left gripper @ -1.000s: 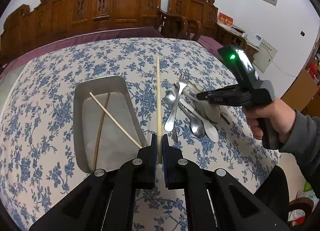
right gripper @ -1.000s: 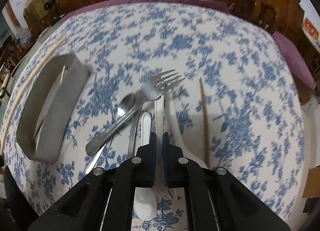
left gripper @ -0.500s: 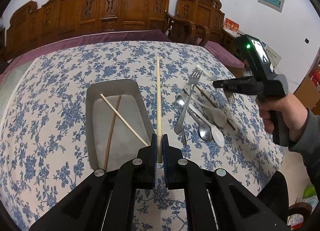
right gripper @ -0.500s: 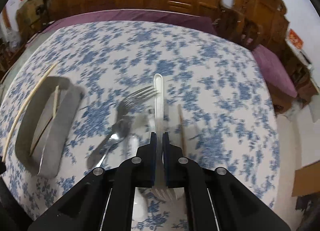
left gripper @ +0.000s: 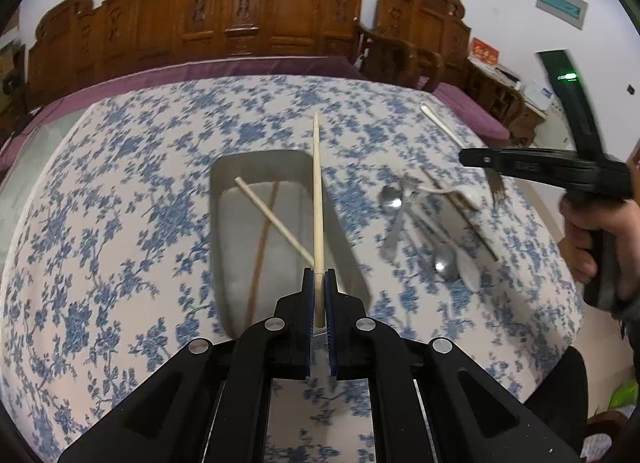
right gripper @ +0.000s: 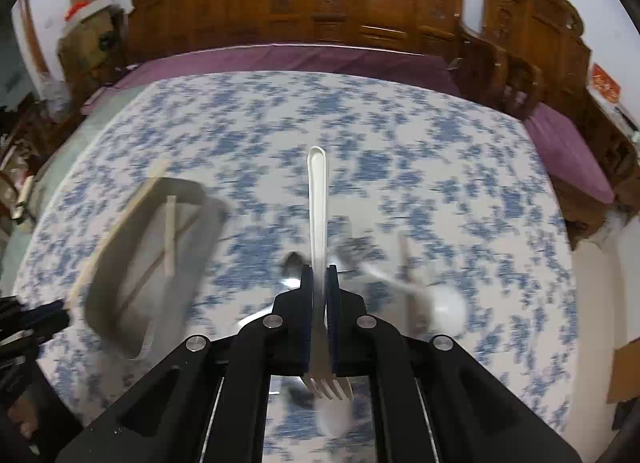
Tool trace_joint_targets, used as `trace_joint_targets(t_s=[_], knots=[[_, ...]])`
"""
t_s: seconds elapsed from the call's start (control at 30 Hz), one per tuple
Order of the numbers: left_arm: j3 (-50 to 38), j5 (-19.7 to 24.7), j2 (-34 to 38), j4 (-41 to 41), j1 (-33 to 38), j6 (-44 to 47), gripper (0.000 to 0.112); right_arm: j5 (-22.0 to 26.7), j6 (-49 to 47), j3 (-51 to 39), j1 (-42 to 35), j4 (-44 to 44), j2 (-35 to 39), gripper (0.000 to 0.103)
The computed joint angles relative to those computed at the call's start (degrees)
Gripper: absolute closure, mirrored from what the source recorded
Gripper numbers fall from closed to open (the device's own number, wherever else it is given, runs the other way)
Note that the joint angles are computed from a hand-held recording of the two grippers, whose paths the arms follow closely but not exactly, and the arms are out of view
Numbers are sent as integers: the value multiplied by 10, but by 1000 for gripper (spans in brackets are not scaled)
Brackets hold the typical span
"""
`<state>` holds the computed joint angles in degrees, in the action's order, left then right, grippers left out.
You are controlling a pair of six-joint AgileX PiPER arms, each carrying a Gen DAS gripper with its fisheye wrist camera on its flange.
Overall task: Organize utensils
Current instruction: 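Lower the chopstick into the tray and open the left tool while the right carries the fork over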
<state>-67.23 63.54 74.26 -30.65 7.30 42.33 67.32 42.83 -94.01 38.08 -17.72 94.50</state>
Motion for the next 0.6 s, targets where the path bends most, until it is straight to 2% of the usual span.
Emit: trace_joint_targets(t_s=[0.3, 0.6], knots=[[-3, -23, 41, 44, 6, -18, 108, -47, 25, -44, 57, 42, 52, 96], [-17, -40, 81, 70, -20, -50, 108, -53, 26, -80, 68, 59, 84, 96]])
